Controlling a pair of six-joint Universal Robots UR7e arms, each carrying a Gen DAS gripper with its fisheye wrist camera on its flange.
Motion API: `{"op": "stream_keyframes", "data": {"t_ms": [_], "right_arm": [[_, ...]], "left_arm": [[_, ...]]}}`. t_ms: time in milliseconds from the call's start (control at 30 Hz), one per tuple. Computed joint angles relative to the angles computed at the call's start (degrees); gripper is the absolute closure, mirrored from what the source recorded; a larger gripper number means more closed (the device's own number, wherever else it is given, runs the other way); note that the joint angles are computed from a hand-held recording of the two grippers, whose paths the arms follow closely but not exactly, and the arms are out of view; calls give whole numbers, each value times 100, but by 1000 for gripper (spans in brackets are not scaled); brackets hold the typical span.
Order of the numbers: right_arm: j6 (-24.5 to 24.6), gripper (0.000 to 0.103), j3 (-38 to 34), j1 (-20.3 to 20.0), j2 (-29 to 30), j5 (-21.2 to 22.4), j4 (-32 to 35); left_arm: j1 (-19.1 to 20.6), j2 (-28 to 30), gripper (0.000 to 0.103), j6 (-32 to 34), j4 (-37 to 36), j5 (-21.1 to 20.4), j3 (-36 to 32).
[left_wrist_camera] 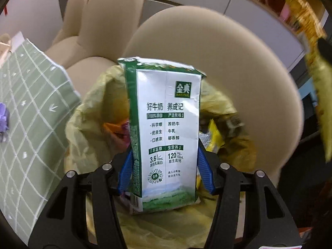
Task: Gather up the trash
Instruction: 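Release the milk carton into the bag with the left tool while the right tool drops the gold stick, then move both open tools back to the table toward the black wrapper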
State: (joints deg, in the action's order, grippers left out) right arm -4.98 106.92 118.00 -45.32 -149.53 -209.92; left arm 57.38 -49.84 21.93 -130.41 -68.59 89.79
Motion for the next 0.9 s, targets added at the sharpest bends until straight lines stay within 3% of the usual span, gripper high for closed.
{"op": "stream_keyframes", "data": {"t_ms": [100, 167, 267, 400, 600, 900], "right_arm": [[51, 76, 1, -33, 17, 38, 37], [113, 76, 2, -58, 23, 67, 83], [151, 76, -31, -77, 48, 92, 126], [170, 76, -67, -96, 74, 112, 147], [366, 76, -207, -224, 170, 390, 467], [621, 76, -895, -668, 700, 1302, 1617]], "left_arm": [[60, 16, 51, 126, -118, -3, 5], [117, 18, 50, 158, -86, -215, -45], [200, 3, 30, 166, -42, -509, -94], [291, -66, 20, -16, 103, -838, -217], [357, -390, 18, -76, 45, -1106, -278], [652, -841, 17, -537, -87, -800, -527]]}}
